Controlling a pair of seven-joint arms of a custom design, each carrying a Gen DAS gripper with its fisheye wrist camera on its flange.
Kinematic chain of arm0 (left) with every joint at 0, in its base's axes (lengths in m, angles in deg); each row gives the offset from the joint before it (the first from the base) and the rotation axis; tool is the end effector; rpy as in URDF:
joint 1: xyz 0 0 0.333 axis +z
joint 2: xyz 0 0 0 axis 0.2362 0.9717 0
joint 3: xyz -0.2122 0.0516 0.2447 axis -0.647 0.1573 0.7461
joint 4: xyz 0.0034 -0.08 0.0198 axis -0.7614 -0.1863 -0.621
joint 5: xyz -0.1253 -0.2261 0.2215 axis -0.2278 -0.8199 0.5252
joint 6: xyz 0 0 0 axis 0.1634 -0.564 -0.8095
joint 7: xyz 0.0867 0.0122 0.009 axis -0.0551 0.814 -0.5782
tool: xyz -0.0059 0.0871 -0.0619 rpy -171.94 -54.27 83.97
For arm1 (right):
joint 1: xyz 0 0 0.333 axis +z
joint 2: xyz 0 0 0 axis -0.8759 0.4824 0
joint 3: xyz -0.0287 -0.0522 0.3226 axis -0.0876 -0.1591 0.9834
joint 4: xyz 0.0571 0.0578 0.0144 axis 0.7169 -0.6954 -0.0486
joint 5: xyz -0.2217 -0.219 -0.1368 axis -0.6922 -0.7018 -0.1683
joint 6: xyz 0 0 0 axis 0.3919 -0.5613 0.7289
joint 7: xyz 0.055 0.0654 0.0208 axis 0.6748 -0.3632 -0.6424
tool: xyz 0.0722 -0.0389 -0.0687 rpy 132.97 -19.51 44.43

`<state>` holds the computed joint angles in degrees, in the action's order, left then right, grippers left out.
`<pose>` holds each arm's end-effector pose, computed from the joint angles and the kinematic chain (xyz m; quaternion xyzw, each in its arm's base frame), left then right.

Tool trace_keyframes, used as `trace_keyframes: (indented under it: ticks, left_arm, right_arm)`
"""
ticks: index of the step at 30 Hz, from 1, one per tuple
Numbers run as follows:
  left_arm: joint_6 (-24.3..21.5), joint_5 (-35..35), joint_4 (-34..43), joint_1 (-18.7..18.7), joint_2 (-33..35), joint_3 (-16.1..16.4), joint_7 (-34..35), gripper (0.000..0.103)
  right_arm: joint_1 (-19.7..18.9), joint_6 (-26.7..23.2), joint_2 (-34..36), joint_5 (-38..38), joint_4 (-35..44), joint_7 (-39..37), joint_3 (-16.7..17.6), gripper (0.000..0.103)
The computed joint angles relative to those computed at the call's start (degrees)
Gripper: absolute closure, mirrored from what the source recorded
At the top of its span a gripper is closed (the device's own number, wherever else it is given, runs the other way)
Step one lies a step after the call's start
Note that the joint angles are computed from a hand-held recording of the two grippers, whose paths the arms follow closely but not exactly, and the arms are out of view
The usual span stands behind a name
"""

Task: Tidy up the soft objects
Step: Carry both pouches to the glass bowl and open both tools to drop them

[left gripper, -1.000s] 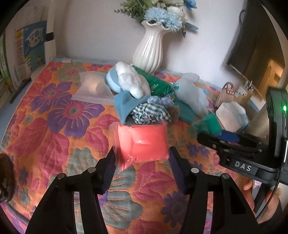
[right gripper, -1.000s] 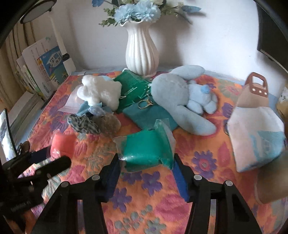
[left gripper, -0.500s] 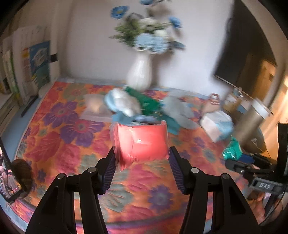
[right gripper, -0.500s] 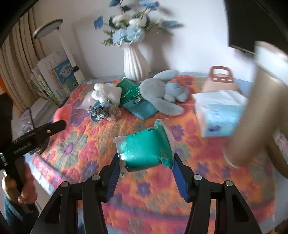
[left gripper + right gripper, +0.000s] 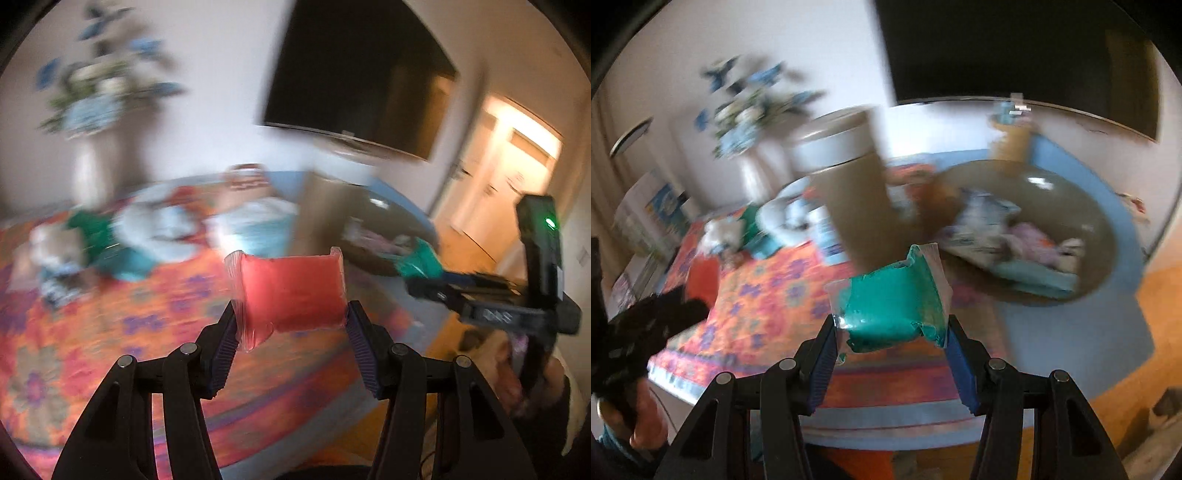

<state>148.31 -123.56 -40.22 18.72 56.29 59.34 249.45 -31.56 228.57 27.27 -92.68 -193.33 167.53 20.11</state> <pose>0.5985 -0.0570 0.4577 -0.3321 0.8324 -0.4424 0.0334 0.5144 0.3508 0.4631 -0.5298 0.7845 -0.1963 0.2555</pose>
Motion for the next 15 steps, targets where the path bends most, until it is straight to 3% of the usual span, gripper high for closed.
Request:
trace_keyframes:
  ticks: [8,15]
  left_arm:
    - [3.3,0.7,1.1,-7.8,0.6,-4.2,0.1,0.049]
    - [12.3,0.1,4.0,-13.5,4.2,-7.1,-1.3,0.049]
  right_arm:
    - [-3.9,0.2,-7.2,-6.4,-8.4,8.3,-2.1,0.049]
    - [-10.3,3.2,-7.6,-5.3,-10.1,5.5,-3.1,0.049]
